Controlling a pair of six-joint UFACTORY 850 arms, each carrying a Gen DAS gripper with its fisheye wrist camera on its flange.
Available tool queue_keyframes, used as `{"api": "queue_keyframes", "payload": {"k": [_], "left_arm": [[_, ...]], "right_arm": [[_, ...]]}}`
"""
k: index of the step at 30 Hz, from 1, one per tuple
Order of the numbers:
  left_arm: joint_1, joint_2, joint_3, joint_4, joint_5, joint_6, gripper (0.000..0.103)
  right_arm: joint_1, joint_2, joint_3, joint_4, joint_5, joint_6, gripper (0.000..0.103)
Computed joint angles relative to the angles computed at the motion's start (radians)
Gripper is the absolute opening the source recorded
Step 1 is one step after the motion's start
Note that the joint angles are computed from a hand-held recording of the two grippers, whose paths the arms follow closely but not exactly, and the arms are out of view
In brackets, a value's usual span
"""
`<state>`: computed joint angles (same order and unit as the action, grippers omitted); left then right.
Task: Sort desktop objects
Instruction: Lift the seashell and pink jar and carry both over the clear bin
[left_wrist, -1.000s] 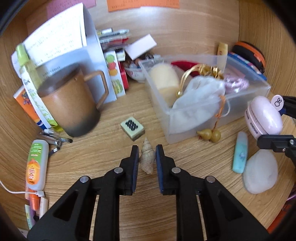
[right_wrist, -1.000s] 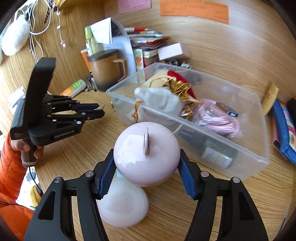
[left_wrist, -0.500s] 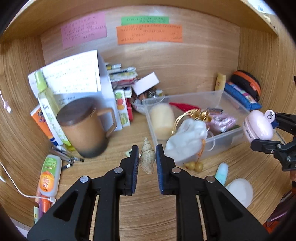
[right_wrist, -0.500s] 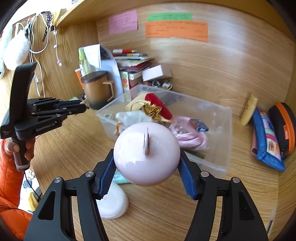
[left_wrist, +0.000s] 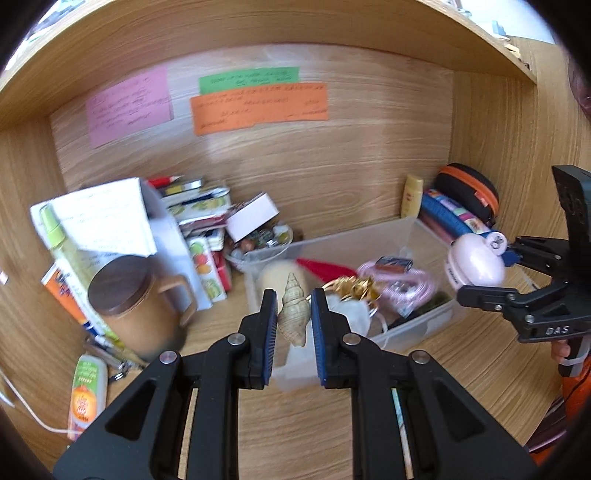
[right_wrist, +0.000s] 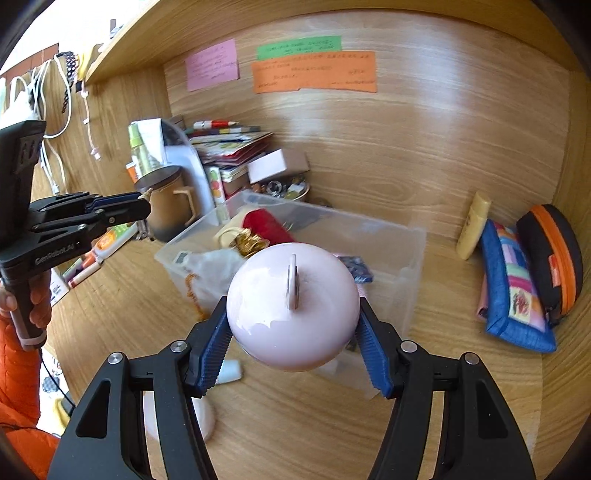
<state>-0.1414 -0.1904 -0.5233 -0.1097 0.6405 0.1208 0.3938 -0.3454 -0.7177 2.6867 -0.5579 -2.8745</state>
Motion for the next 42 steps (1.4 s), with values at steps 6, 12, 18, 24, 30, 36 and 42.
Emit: {"api": "queue_keyframes", "payload": {"k": [6,12,18,24,30,36,42], "left_arm": [[-0.017,-0.04,-0.059,0.071,-0.021,-0.049,0.017],[-0.027,-0.105,-0.144,0.14,-0.076,-0.092,0.017],[-0.015,-0.18,-0.244,0.252,-0.146,-0.182,0.017],[-0.012,-0.25,-0.327,0.349,-0.209,-0.266,0.017],[-0.008,-0.303,-0.383,0.426,-0.252,-0.341,0.017],[0.005,-0.344,-0.415,0.547,-0.257,-0.439,0.017],[0.005,-0.37,-0.44,0.574,-0.276,-0.462,0.017]], "right_arm": [[-0.017,-0.031,-0.063,0.003,0.039,-0.025,0.06],[-0.02,-0.081,-0.136,-0.024,0.088,-0.017,0.06],[-0.01,-0.132,-0.206,-0.049,0.143,-0.011,0.06],[-0.001,-0.189,-0.275,-0.063,0.197,-0.002,0.06],[0.002,-0.231,-0.318,-0.079,0.228,0.015,0.06],[0.014,-0.25,-0.335,-0.024,0.253,-0.063,0.06],[0.024,-0.257,-0.34,0.057,0.264,-0.149,0.06]]}}
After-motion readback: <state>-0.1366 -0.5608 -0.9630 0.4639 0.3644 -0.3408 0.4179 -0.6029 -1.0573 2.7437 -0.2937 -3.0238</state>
